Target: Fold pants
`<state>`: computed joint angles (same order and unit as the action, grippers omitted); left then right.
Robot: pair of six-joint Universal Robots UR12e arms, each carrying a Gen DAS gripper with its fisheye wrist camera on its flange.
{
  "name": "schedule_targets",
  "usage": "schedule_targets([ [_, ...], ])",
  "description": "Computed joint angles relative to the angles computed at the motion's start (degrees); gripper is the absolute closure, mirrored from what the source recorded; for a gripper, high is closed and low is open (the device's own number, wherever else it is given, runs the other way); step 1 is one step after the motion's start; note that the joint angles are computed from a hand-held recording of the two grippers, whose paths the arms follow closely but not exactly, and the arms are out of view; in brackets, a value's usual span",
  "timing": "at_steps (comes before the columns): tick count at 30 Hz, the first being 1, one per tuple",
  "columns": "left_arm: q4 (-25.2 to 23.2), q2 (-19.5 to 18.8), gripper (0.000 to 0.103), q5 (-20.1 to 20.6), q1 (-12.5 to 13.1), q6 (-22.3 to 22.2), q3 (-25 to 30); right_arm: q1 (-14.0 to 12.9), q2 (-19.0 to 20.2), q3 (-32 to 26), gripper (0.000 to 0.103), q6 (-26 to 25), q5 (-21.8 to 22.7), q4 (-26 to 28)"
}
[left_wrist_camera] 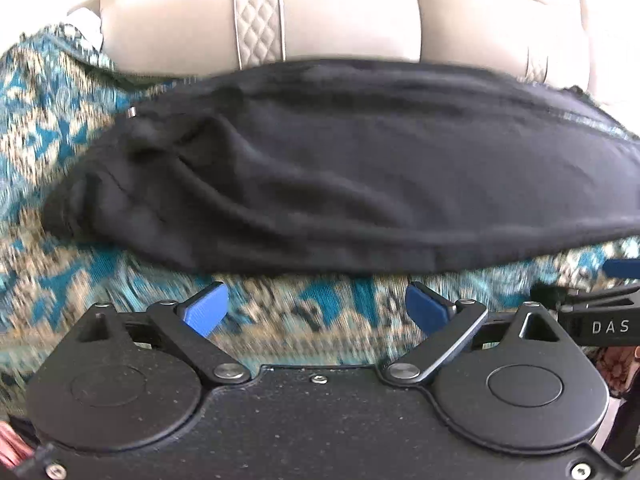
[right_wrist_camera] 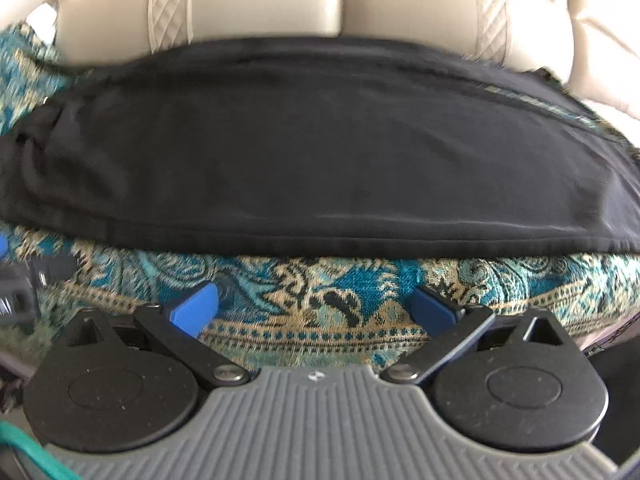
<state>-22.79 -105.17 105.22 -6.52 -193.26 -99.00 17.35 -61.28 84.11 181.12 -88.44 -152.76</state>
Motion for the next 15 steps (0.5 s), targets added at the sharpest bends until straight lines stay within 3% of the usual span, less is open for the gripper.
schedule_targets([
  [3, 1.4, 0.4, 0.007, -1.1, 1.5, 2.2, 1.3, -1.0, -0.3, -1.0, 0.000, 1.9, 2.8, 0.0],
  [8, -1.8, -1.4, 0.007, -2.2, 4.8, 4.1, 7.7, -2.7, 1.9, -6.9, 0.000, 6.3, 5.7, 1.3],
  [11, -10.0, -4.1, 0.006, -2.8, 7.1, -0.3, 14.8, -3.8, 4.3, -12.4, 0.000, 10.8, 6.1, 3.5],
  [15, -23.7, -9.6, 0.006, -6.2, 10.7, -10.6, 26.2, -4.9, 10.7, -25.4, 0.000, 14.6, 4.8, 9.2],
])
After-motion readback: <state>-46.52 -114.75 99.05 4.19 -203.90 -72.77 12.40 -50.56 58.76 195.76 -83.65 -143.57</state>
